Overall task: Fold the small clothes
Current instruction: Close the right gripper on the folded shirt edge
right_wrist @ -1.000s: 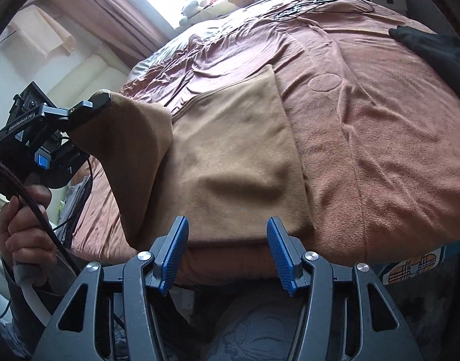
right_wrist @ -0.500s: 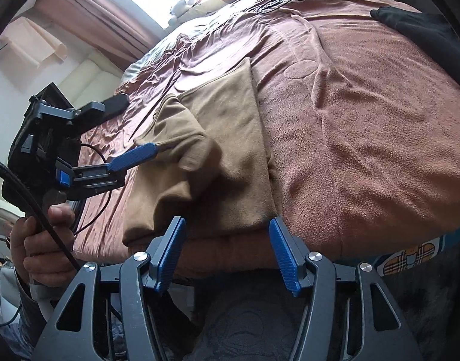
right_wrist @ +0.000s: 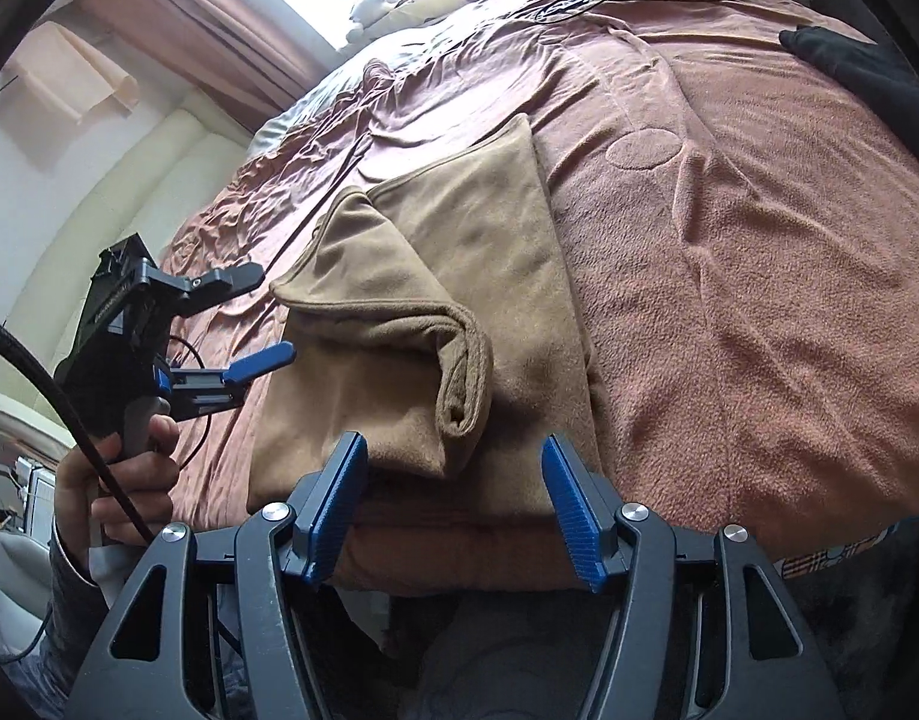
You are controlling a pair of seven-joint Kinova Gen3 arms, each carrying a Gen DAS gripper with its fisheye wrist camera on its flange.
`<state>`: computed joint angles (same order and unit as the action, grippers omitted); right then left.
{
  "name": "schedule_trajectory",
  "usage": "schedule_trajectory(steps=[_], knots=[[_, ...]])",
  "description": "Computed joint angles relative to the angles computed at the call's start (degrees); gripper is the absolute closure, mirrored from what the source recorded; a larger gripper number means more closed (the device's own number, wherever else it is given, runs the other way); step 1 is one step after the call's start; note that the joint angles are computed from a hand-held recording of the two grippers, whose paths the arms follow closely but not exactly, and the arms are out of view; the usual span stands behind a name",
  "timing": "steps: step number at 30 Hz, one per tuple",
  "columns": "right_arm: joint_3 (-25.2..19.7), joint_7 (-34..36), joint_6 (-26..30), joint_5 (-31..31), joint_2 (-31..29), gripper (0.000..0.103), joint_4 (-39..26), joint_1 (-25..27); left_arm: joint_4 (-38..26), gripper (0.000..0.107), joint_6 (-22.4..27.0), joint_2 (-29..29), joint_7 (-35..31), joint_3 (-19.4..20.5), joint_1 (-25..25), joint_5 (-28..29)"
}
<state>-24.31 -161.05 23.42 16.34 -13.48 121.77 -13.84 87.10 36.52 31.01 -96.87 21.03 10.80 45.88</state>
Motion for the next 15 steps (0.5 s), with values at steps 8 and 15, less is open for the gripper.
schedule_trajectory(steps=[8,15], knots=[[0.2,-0.2,1.4,2.9,2.4,0.073,-1.5,-0.5,-2.0,0.028,-1.3,3.5,4.8,-1.8,1.1,-1.9],[2.8,1.0,0.0,1.3,0.8,0.097,0.8,-2.3,-5.2,0.089,-2.3,4.3,13.8,-3.9,2.5,-7.6]])
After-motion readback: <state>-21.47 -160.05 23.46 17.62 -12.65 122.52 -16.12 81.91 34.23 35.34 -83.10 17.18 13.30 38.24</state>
